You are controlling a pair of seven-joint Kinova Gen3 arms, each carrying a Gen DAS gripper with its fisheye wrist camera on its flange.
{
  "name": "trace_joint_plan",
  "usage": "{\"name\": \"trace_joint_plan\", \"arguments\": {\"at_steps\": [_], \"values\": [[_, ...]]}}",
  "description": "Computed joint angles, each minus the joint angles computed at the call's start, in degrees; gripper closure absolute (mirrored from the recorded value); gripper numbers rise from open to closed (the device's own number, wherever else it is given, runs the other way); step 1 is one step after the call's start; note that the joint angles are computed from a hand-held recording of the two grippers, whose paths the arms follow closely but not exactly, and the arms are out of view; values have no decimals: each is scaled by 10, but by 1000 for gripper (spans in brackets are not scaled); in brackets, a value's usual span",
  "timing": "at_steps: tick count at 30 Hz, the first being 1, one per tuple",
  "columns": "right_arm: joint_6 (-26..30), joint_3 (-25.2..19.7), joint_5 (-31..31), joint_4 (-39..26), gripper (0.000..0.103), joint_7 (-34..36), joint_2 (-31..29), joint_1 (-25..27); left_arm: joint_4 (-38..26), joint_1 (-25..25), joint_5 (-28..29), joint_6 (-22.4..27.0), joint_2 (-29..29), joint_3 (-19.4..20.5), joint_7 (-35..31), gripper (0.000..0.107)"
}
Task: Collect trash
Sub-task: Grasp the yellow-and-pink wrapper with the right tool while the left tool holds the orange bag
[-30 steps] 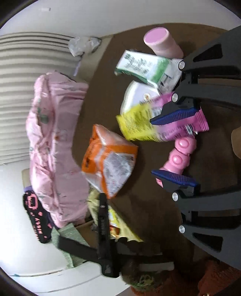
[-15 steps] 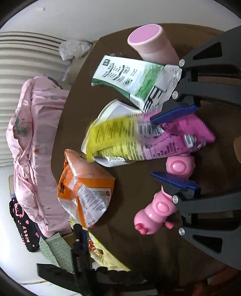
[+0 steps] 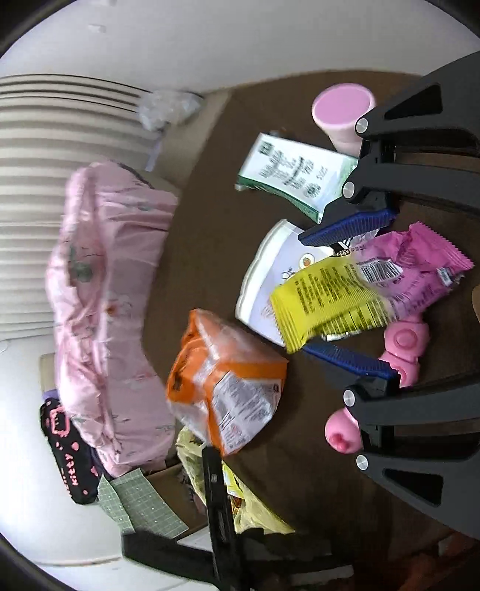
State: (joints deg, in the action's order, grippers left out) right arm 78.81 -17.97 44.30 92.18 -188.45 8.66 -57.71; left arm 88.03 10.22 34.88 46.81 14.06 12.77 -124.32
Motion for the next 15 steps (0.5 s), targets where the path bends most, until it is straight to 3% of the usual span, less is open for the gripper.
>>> {"name": "trace_joint_plan", "arguments": {"at_steps": [2,5,13,14,15], "values": [[-19,0,-29,1,79,23,-3,20,1,-6,9,0,-2,3,-17,59],[17,14,-19,-12,90,25,10,-15,0,-4,7,-12,0,0,-20,57],[92,-10,37,-23,90,-62,12,-61,-112,40,-82,70,85,-7,109,58],[99,-11,38,-25,90,-69,12,-64,-126,43,-89,82,94,-5,117,60],[104,-12,39,-27,90,-75,12,-66,-129,44,-92,85,97,-3,122,78]]}}
